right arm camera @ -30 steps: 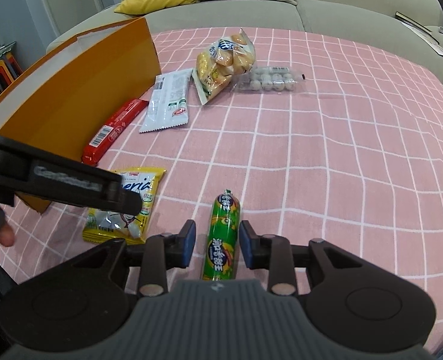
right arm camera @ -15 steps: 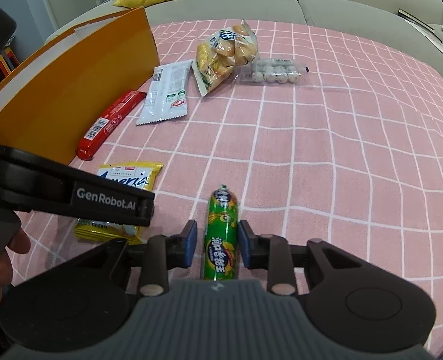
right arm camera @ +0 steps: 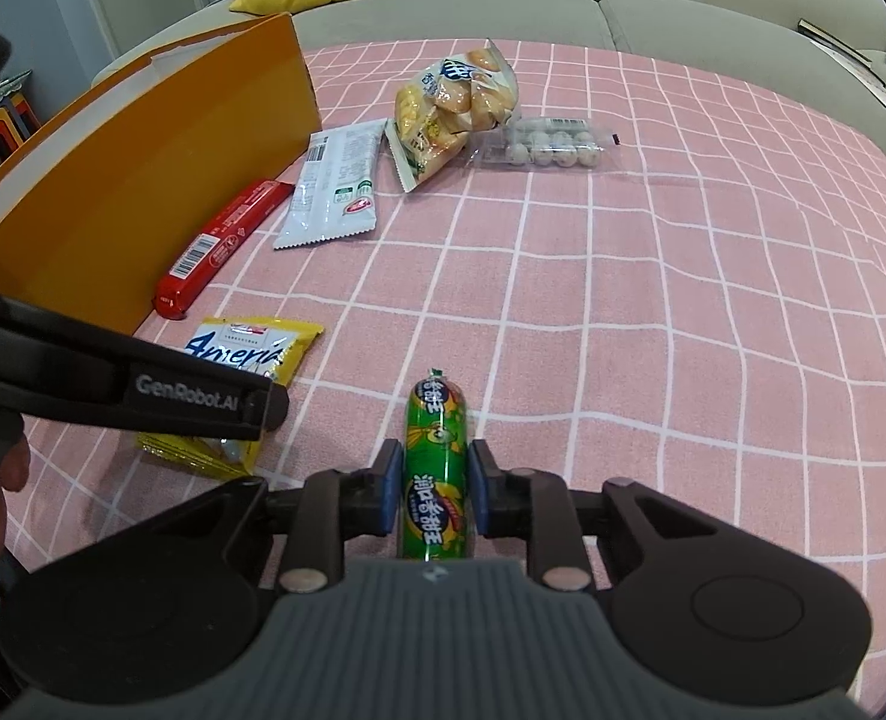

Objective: Organize snacks
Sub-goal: 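Carry both snacks over the shoebox and open both tools to drop them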

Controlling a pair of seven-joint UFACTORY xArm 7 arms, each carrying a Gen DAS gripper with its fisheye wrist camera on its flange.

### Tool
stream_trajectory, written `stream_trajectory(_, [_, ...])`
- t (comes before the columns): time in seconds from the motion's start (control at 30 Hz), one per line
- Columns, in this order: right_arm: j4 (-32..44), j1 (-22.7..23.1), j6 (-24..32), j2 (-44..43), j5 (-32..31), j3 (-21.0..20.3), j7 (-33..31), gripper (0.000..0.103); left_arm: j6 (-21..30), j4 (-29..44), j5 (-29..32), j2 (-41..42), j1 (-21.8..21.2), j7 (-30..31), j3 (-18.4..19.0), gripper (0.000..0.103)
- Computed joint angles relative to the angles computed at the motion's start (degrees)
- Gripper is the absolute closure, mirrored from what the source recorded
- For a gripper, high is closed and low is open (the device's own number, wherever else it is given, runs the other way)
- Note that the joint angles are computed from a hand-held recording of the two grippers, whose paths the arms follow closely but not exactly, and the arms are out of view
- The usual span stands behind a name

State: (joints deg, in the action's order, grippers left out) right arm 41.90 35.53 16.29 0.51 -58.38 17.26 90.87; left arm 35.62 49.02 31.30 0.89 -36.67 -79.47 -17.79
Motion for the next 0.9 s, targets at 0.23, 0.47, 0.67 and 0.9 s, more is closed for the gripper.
stream_trajectory(0.23, [-0.83, -0.5, -0.81, -1.65, -0.7, 0.61, 1.85, 0.083, -1.44, -1.87, -1.78, -4.56, 0.4, 1.33, -1.07, 0.045])
stream_trajectory(0.47, [-0.92, -0.79, -0.43, -3.97, 0.0, 2.6, 3.74, 0.083, 0.15, -3.22, -3.27, -9.51, 1.71, 3.01, -3.1, 0.045])
stream_trajectory(0.67, [-0.49, -1.07, 0.7, -6.59, 1.78, 4.79, 3.92, 0.083, 0.66, -5.54, -4.54, -15.59, 3.37, 4.61, -4.87, 0.045])
stream_trajectory(0.9, [2.19, -2.46, 1.27, -8.65, 2.01, 7.36, 3.37, 0.083, 0.81, -8.01, -6.69, -23.33, 5.73, 7.78, -6.38, 0.045])
